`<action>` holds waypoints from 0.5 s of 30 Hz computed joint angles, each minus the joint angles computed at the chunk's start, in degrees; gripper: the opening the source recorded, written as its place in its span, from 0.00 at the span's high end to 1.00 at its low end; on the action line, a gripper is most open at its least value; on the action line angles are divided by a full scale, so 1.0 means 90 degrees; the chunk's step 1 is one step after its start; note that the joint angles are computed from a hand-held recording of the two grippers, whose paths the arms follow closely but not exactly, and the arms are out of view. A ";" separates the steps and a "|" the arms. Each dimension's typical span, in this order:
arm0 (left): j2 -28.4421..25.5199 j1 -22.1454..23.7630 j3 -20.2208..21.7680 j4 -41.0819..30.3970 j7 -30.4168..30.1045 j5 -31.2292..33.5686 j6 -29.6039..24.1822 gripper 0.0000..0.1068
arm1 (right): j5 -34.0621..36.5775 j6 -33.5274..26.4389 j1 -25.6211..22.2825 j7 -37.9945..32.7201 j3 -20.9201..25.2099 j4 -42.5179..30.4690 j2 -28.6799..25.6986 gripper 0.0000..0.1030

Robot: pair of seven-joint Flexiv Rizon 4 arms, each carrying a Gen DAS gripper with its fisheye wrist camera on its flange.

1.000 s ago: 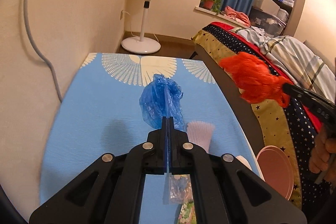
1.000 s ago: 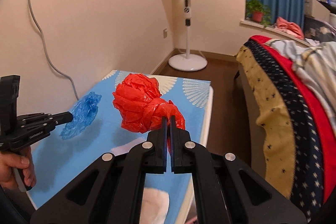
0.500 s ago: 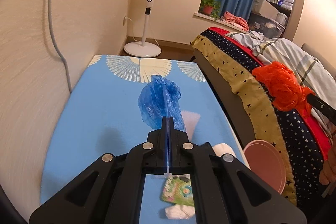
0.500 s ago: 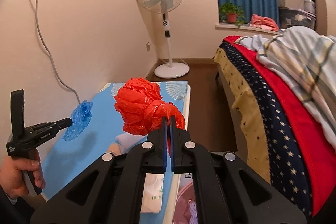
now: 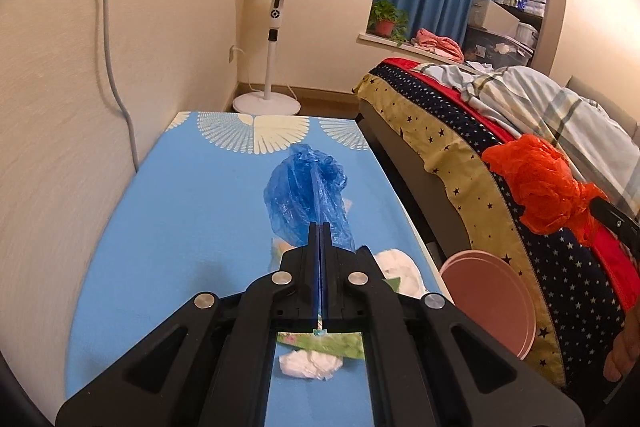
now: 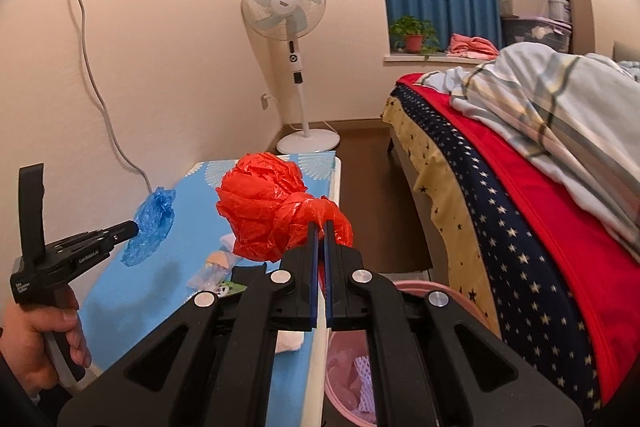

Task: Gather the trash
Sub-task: 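Carry the blue bag and red bag in both grippers over the pink bin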

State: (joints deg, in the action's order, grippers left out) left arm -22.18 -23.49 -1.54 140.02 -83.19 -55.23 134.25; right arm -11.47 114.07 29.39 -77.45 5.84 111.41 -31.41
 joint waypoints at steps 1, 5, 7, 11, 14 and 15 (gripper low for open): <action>-0.0024 -0.0054 -0.0021 0.0005 -0.0025 -0.0051 0.0060 1.00 | 0.0102 0.0041 0.0073 -0.0010 -0.0072 0.0069 0.0031 0.98; -0.0119 -0.0188 -0.0128 0.0074 -0.0308 -0.0091 0.0262 1.00 | 0.0592 0.0254 0.0361 -0.0104 -0.0339 0.0385 0.0151 0.98; -0.0179 -0.0256 -0.0160 0.0075 -0.0384 -0.0141 0.0323 1.00 | 0.0779 0.0319 0.0437 -0.0157 -0.0409 0.0458 0.0177 0.98; -0.0342 -0.0442 -0.0214 -0.0063 -0.0185 -0.0378 0.0414 1.00 | 0.1270 0.0402 0.0712 -0.0321 -0.0645 0.0575 0.0208 0.98; -0.0419 -0.0437 -0.0250 -0.0110 -0.0259 -0.0282 0.0418 1.00 | 0.1539 0.0375 0.0842 -0.0396 -0.0779 0.0581 0.0186 0.98; -0.0446 -0.0428 -0.0259 -0.0130 -0.0291 -0.0237 0.0400 1.00 | 0.1594 0.0355 0.0854 -0.0407 -0.0804 0.0564 0.0166 0.98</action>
